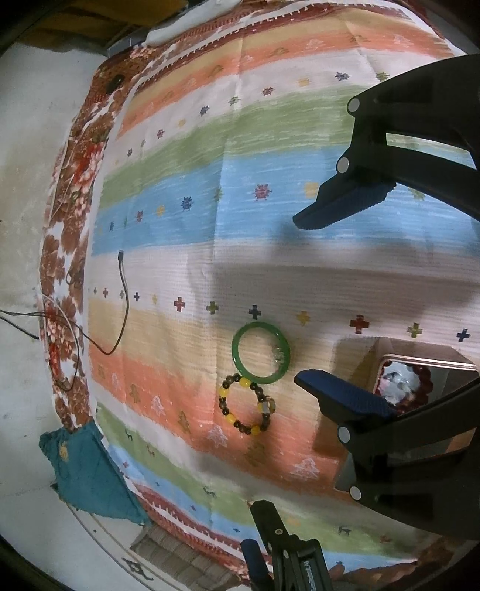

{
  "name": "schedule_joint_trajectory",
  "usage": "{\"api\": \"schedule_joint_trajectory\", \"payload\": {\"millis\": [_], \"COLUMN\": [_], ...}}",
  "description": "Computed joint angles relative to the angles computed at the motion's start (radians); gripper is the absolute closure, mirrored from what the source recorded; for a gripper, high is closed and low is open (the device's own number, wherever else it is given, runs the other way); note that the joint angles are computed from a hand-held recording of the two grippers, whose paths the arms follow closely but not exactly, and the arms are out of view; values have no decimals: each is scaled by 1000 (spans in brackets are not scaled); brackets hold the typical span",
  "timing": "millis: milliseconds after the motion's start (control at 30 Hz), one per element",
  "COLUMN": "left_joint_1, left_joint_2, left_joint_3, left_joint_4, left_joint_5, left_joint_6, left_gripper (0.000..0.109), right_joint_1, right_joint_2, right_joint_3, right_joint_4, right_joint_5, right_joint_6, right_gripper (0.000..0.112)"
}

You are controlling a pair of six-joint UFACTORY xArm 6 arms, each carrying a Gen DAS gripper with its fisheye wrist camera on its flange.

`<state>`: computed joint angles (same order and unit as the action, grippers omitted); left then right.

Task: Organize jewelry
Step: 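Move both open tools to the yellow-dark bracelet and green bangle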

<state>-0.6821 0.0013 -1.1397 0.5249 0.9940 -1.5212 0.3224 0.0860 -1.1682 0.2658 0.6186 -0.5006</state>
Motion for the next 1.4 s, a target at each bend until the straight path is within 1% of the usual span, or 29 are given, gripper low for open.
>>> {"api": "schedule_joint_trajectory", "payload": {"millis": [333, 467, 700, 800, 967, 1133, 1400], "left_joint_1": [29, 36, 55, 64, 80, 96, 122], "left_joint_2": [37, 59, 65, 81, 110, 143, 160], "left_joint_3": [-23, -39, -32, -42, -54, -64, -55], "left_joint_4": [-19, -22, -28, -32, -46, -66, -84], "left_joint_5": [-4, 26, -3, -13, -30, -22, -71], "left_joint_6": [53, 77, 94, 110, 145, 171, 190], "left_gripper": [12, 12, 12, 12, 12, 12, 12], "right_joint_1": [15, 19, 22, 24, 32, 33, 47], "right_joint_2": [51, 64, 110, 133, 167, 205, 250], "right_joint_3": [-43, -54, -99, -124, -149, -193, -222], "right_joint_4": [-27, -33, -57, -63, -76, -51, -90], "right_joint_5": [-10, -15, -8, 1, -9, 29, 32], "right_joint_6": [13, 15, 38, 46, 54, 47, 60], "right_gripper": [34, 34, 34, 34, 34, 34, 34]}}
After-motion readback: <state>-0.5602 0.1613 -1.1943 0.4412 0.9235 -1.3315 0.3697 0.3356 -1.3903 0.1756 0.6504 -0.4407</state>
